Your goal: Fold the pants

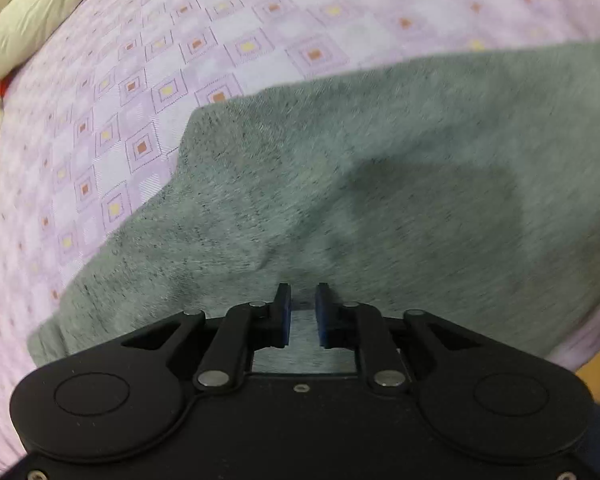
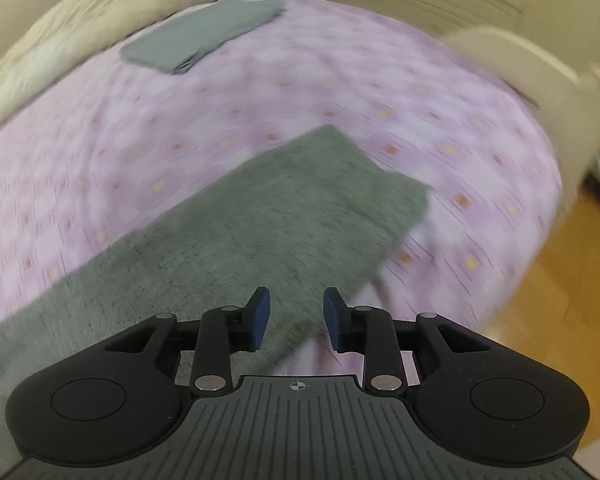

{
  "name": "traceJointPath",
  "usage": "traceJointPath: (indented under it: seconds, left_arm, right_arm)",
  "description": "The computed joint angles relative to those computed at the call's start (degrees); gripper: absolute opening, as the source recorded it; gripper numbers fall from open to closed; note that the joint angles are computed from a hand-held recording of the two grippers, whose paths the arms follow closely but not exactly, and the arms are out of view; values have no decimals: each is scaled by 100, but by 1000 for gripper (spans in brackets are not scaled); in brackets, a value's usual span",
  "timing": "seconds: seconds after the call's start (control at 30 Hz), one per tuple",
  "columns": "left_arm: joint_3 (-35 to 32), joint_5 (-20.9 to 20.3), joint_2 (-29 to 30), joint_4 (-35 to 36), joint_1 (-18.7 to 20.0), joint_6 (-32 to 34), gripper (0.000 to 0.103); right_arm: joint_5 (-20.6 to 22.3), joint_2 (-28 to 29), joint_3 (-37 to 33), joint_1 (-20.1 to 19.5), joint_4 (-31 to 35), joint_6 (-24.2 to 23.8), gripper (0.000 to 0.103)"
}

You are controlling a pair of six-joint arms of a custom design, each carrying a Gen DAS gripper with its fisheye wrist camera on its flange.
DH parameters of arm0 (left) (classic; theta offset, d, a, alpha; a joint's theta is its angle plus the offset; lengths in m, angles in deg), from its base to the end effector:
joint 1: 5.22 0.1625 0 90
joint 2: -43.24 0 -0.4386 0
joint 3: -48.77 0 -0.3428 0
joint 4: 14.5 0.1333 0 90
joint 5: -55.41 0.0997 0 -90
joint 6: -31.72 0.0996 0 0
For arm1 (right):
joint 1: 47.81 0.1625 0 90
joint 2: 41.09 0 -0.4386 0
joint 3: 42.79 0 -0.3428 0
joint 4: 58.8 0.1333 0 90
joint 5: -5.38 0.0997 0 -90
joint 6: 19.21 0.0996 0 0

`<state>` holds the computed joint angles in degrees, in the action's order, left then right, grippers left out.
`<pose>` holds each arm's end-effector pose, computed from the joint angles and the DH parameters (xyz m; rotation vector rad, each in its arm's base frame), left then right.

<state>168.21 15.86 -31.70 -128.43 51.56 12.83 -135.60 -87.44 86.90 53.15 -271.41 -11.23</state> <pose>-0.0596 -0.4744 0.2514 0.4617 2.1625 -0.0967 0.1422 -0.4404 0.1539 -0.3172 -2.2113 0.9478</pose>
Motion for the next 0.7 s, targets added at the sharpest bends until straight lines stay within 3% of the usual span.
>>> traceJointPath:
  seconds: [0.07,0.27,0.33,0.37,0.47,0.53,0.6,0.7]
  left_arm:
    - [74,-134,-64,-59,-70,-104,25]
    - [206,-628,94,-6,-374,-796,27]
    - [134,-850,262,269,-391,-1253,32]
    - [80,-908,375,436,-396,-1577,29]
    - [-86,-745,611,850,-544,-2481,28]
    - [-196,-696,728,1130,-608,-3049,28]
    - [-326,-680,845,1425,-685,-3609,28]
    - [-413,-791,924,1684,-913,-4284,31]
  right_arm:
    - [52,-45,81,-54,3,23,29]
    - [762,-325,319,-486,-307,-386,37]
    - [1031,-521,396,-646,-259,-457,40]
    - [1170,-619,381,-756,-187,-518,40]
    - [1673,-879,340,-1125,-96,-762,41]
    - [1963,-1011,284,-1354,30,-835,49]
    - [2287,-1120,231,-1605,178,-824,57]
    - [2684,-1239,102,-1922,593,-674,58]
